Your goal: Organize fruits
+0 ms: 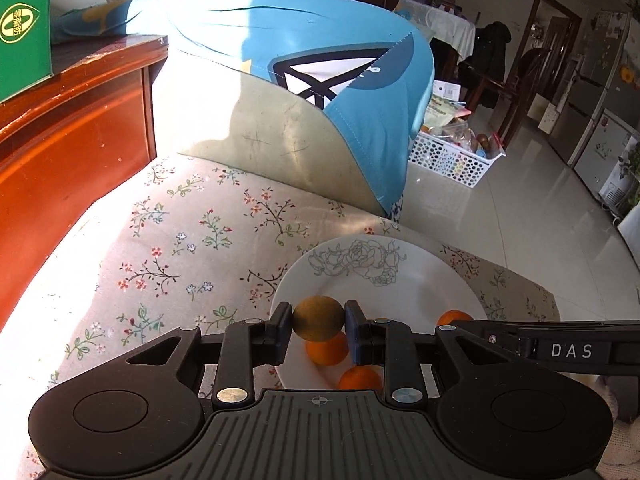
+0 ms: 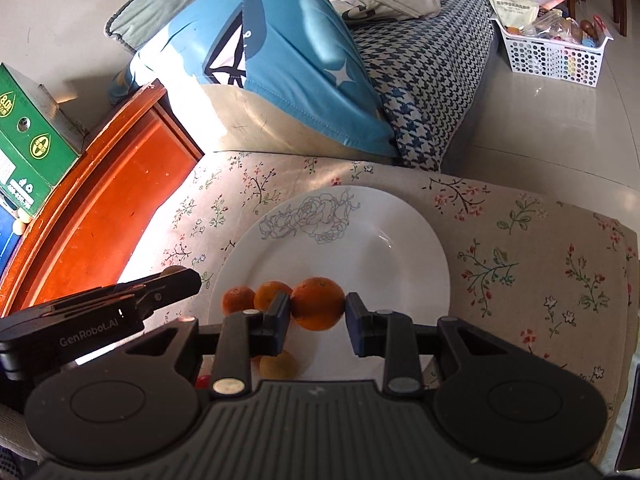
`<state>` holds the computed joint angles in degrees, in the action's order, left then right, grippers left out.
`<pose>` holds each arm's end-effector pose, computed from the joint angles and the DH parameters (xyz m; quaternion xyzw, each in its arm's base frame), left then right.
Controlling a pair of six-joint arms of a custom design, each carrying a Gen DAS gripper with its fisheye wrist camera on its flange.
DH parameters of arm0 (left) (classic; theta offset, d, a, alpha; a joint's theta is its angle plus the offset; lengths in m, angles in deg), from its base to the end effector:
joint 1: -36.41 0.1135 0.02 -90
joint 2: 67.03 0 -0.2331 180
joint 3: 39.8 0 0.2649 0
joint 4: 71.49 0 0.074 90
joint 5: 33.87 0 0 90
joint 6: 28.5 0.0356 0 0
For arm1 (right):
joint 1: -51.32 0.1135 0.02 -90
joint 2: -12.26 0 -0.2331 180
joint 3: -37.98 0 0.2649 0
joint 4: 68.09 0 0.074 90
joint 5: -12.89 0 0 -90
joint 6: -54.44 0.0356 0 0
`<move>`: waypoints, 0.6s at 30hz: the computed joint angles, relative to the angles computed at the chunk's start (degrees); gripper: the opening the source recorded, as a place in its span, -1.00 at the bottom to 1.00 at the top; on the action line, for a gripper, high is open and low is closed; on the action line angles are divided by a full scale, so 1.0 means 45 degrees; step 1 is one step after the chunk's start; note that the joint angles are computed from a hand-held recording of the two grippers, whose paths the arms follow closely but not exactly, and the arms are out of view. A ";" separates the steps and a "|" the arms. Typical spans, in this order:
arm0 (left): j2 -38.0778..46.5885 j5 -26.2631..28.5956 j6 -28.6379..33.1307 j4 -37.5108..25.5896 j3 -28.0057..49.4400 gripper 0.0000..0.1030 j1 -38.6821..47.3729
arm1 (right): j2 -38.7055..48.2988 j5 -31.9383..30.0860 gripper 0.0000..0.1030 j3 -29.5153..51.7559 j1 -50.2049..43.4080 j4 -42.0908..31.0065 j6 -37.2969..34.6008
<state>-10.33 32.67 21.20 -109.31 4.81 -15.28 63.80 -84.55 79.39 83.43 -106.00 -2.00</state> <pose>0.1473 -0.1636 0.1712 0.0219 0.9222 -0.1087 0.3705 0.1745 0.1149 0.1682 -0.0114 0.9320 0.2446 0.2674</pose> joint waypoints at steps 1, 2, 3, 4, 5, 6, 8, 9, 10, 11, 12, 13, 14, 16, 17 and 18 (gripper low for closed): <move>0.0282 0.0131 0.0082 0.0235 0.0059 -0.50 0.0136 | 0.0177 -0.0009 -0.41 0.0022 -0.0005 0.0043 0.0019; 0.0642 0.0227 0.0162 0.0476 0.0152 -0.50 0.0252 | 0.0308 -0.0004 -0.41 0.0043 0.0007 0.0062 0.0031; 0.0930 0.0309 0.0212 0.0661 0.0222 -0.50 0.0360 | 0.0507 0.0046 -0.41 0.0078 0.0071 0.0102 0.0039; 0.1210 0.0387 0.0228 0.0839 0.0286 -0.50 0.0462 | 0.0673 0.0111 -0.41 0.0109 0.0146 0.0140 0.0047; 0.1483 0.0478 0.0223 0.1015 0.0354 -0.50 0.0573 | 0.0822 0.0156 -0.41 0.0140 0.0203 0.0171 0.0073; 0.1709 0.0562 0.0209 0.1196 0.0395 -0.50 0.0669 | 0.0927 0.0171 -0.41 0.0153 0.0245 0.0211 0.0101; 0.2062 0.0725 0.0201 0.1464 0.0469 -0.50 0.0810 | 0.1114 0.0157 -0.40 0.0173 0.0310 0.0304 0.0134; 0.2257 0.0819 0.0199 0.1617 0.0498 -0.50 0.0856 | 0.1144 0.0160 -0.37 0.0182 0.0332 0.0317 0.0139; 0.2376 0.0876 0.0198 0.1699 0.0533 -0.50 0.0873 | 0.1162 0.0172 -0.36 0.0178 0.0343 0.0363 0.0163; 0.2494 0.0911 0.0194 0.1760 0.0582 -0.49 0.0877 | 0.1150 0.0193 -0.36 0.0175 0.0349 0.0378 0.0206; 0.2535 0.0922 0.0205 0.1785 0.0613 -0.47 0.0858 | 0.1084 0.0164 -0.36 0.0170 0.0313 0.0380 0.0257; 0.2536 0.0907 0.0221 0.1783 0.0651 -0.46 0.0827 | 0.1017 0.0125 -0.36 0.0156 0.0280 0.0393 0.0298; 0.2498 0.0850 0.0203 0.1684 0.0719 -0.45 0.0781 | 0.0942 0.0062 -0.36 0.0160 0.0220 0.0384 0.0331; 0.2345 0.0661 0.0148 0.1357 0.0894 -0.27 0.0682 | 0.0841 0.0071 -0.35 0.0206 0.0215 0.0333 0.0380; 0.2186 0.0410 0.0121 0.1125 0.0993 -0.11 0.0557 | 0.0798 0.0119 -0.35 0.0240 0.0252 0.0306 0.0380; 0.2025 0.0190 0.0126 0.0876 0.1098 0.06 0.0449 | 0.0732 0.0197 -0.33 0.0274 0.0316 0.0260 0.0390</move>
